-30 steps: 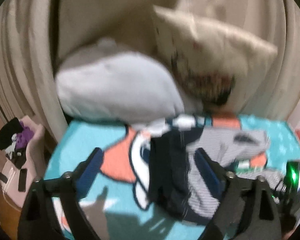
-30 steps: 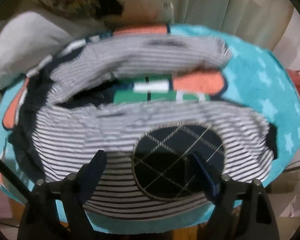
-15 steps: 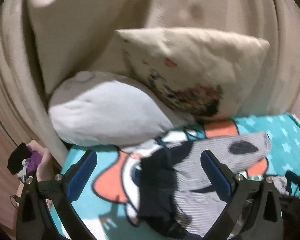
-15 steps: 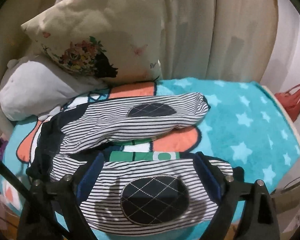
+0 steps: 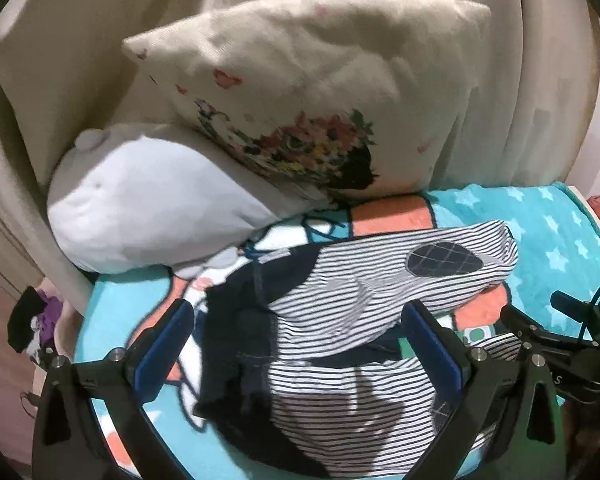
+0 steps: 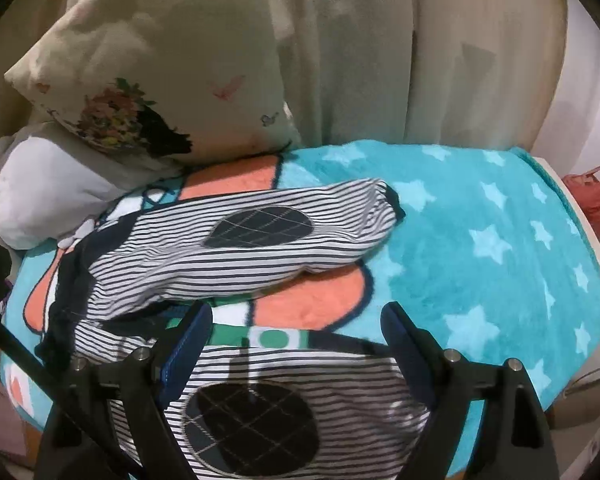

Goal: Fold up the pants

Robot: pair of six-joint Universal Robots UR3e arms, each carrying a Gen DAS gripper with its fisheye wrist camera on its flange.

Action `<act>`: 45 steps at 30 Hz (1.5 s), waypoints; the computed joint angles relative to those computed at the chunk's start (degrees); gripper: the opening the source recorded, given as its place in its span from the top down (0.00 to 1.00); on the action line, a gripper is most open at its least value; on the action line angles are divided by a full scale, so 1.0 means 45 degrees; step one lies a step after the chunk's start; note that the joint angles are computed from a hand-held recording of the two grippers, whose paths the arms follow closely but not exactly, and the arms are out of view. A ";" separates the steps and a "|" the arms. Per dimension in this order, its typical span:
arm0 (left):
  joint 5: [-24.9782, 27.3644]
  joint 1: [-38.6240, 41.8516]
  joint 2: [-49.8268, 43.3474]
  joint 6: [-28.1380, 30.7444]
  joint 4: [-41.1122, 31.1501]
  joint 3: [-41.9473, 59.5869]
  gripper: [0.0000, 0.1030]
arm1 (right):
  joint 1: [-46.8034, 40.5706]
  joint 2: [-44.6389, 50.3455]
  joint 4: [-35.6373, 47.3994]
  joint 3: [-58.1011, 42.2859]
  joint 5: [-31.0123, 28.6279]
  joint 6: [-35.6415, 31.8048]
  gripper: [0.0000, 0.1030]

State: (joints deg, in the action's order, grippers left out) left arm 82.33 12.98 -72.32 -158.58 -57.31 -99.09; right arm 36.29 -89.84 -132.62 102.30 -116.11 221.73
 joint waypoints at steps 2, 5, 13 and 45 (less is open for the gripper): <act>0.0224 -0.0329 -0.0304 -0.0307 -0.0143 0.0175 0.00 | -0.0324 -0.0302 -0.0142 0.0390 0.0179 -0.0281 0.13; 0.0693 -0.0936 -0.0818 -0.0718 -0.0232 0.0390 0.00 | -0.0875 -0.0771 -0.0373 0.0983 0.0528 -0.0657 0.13; 0.1434 -0.1832 -0.2251 -0.1336 -0.0604 0.1087 0.00 | -0.2797 -0.1943 -0.0866 0.2339 0.1555 -0.2138 0.13; 0.1977 -0.1872 -0.6468 -0.1573 -0.1416 0.3429 0.00 | -0.7223 -0.0869 -0.2881 0.2309 0.4984 -0.6437 0.13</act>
